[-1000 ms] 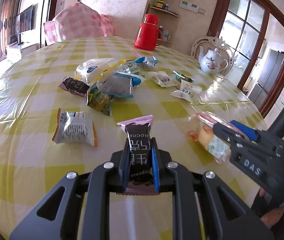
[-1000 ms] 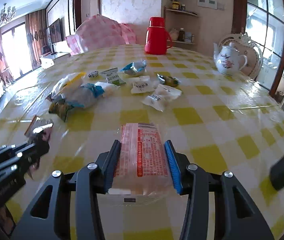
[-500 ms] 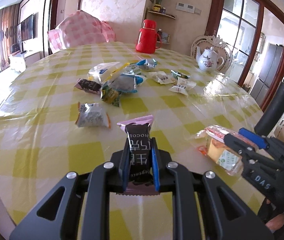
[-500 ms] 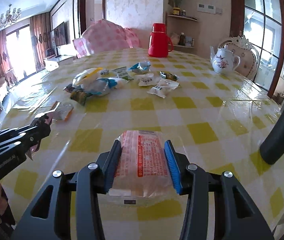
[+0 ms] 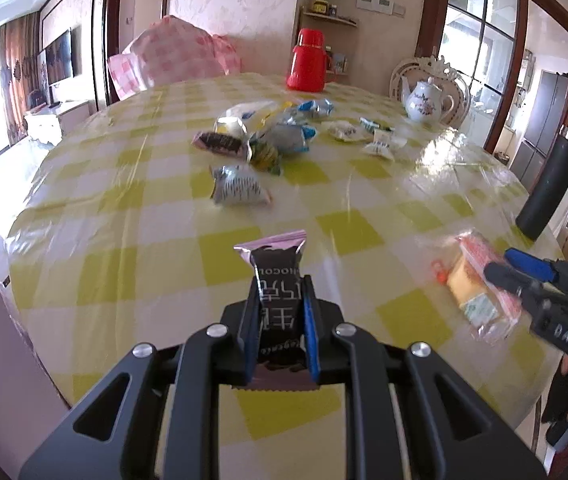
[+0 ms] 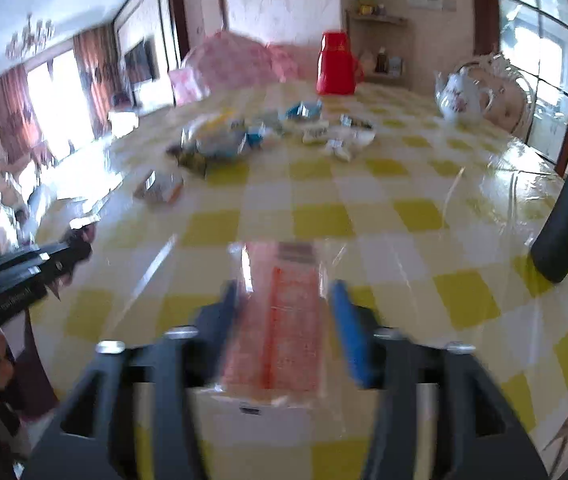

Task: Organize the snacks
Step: 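Carry the chocolate bar in the left tool while the right tool carries the bread package toward the white box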

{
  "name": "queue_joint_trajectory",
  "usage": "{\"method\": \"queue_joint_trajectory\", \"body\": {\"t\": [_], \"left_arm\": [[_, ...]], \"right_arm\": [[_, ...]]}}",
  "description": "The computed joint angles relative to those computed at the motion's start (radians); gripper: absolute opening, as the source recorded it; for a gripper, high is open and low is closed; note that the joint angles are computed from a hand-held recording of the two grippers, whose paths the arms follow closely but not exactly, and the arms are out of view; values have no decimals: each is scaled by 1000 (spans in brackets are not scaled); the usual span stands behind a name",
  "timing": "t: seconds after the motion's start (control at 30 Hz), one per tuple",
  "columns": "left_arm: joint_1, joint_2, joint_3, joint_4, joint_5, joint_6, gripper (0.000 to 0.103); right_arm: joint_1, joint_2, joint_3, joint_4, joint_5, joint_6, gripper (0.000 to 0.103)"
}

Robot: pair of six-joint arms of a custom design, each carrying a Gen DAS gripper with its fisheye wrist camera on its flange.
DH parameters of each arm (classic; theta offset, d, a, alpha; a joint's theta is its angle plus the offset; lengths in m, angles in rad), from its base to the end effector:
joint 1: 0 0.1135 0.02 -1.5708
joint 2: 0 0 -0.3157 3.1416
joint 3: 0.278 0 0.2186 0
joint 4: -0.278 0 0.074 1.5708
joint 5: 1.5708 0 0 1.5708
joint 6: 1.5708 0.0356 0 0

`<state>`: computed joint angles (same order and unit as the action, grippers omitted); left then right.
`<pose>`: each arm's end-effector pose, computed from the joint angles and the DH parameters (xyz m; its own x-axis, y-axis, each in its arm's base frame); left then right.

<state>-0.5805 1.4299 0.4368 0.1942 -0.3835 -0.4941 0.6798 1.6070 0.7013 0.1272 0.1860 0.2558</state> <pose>0.1874 -0.1070 0.2061 -0.6652 -0.0896 -0.7412 -0.0285 0.9951 -0.0947 0.2265 0.1746 0.2241 -0.6587 -0.2127 -0.7217 -0.3604 0.9312 0.0545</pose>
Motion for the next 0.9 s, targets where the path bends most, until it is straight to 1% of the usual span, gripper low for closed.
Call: {"method": "queue_joint_trajectory", "body": {"t": [0.03, 0.13, 0.17, 0.2, 0.23, 0.27, 0.3, 0.37, 0.43, 0.6, 0.7, 0.73, 0.8, 0.87, 0.9], "left_arm": [[6, 3, -10, 9, 13, 1, 19], [11, 13, -21, 23, 28, 5, 19], [8, 10, -22, 19, 30, 6, 19], [6, 6, -20, 11, 32, 8, 19], [6, -3, -22, 3, 36, 11, 19], [3, -17, -22, -10, 35, 12, 19], [0, -39, -23, -30, 30, 15, 19], [2, -80, -29, -69, 25, 17, 19], [12, -128, -27, -126, 21, 18, 19], [17, -251, -27, -293, -47, 48, 19], [69, -345, -41, -397, -70, 99, 19], [85, -371, -42, -424, -73, 111, 19], [196, -450, -53, -476, -37, 193, 19], [314, -497, -62, -496, 7, 281, 19], [416, -525, -69, -503, 52, 357, 19]], "right_arm": [[2, 13, 17, -27, 15, -5, 82], [3, 76, 97, -89, 24, -45, 84], [5, 111, 139, -129, 29, -59, 84], [11, 144, 177, -169, 41, -69, 78], [20, 176, 203, -191, 59, -82, 66], [28, 191, 203, -183, 75, -76, 49], [30, 190, 192, -164, 75, -62, 47], [51, 157, 140, -93, 79, -42, 46], [87, 130, 128, -64, 100, -29, 46], [213, 96, 187, -87, 99, -34, 46], [277, 112, 234, -99, 78, -34, 46], [302, 118, 245, -91, 50, -28, 46], [351, 143, 281, -91, 0, -16, 46], [401, 164, 312, -89, -8, -15, 46], [425, 181, 338, -93, -35, -10, 46]]}}
